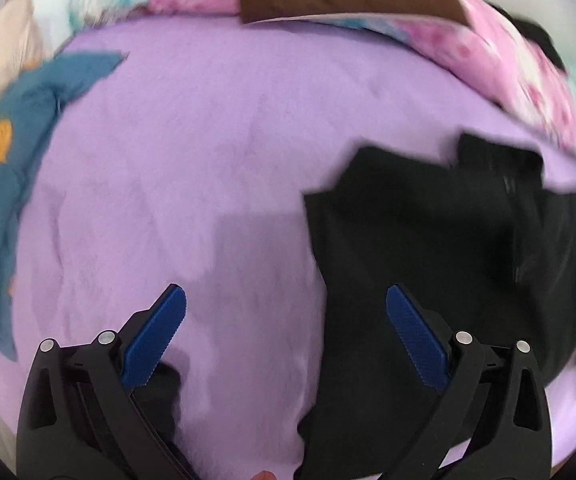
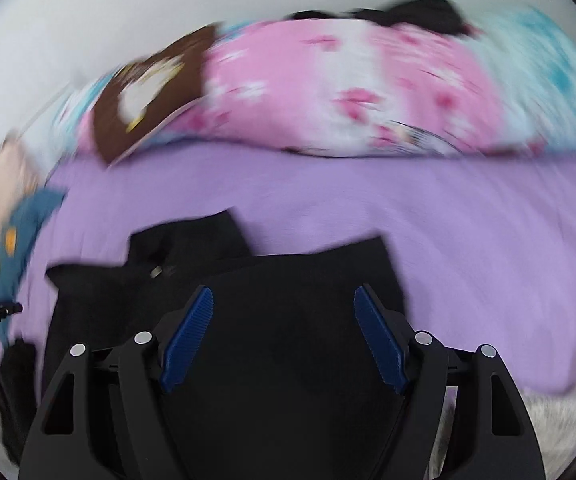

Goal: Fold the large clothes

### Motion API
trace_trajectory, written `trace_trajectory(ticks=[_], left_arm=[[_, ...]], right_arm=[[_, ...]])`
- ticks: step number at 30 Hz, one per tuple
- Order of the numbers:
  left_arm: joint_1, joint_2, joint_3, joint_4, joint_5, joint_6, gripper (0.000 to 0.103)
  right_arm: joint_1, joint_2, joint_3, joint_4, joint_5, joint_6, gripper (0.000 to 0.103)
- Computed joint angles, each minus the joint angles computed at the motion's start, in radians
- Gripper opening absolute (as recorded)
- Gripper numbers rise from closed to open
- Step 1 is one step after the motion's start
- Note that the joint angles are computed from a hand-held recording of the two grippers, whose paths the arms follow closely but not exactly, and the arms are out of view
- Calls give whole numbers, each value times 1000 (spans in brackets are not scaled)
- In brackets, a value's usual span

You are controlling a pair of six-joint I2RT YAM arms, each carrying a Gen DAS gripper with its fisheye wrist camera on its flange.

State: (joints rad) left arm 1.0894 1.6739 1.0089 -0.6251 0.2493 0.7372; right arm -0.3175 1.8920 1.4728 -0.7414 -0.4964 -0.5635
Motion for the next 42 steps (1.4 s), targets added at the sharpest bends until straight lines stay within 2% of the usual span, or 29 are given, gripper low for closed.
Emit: trace_trajectory(ticks=[5,7,11,15,18,19,20,22,27,30,31,32,34,40,42], left_arm=[[46,-328,-437,162,41,280,97],[52,-402,-562,216,33,360,97],[46,-430,-668,331,27,397,97],[-7,-300,-637,477,20,350,97],[-41,-148,-560,474,18,320,97],[-52,-113,-562,504,7,325,97],[-58,-92,-570,536,0,340,97],[-52,-77,-589,577,9,368,97],[12,-22,-564,564,70,398,97],[46,10,-535,538,95,420,97],[54,21,-526,530,101,425,97],[57,28,-521,527,104,424,97],[72,40,-513,517,114,430,97],[127,98,-465,499,153,467,97],[132,105,-452,495,159,480,97]], right_arm=[[236,-59,-60,43,109,-104,73],[342,-57,-47,20,142,-147,73],[538,17,68,-89,182,-170,73],[680,117,219,-176,203,-137,69],[774,210,349,-255,202,-112,65],[813,251,397,-282,214,-116,63],[840,282,427,-297,233,-114,56],[887,345,491,-338,266,-114,52],[969,460,602,-419,261,-139,51],[1009,484,605,-396,284,-151,51],[1015,509,627,-393,298,-145,48],[1025,531,651,-395,315,-128,30],[1036,552,672,-379,351,-110,3],[1048,692,893,-459,427,-104,3],[1054,734,923,-453,470,-72,3]])
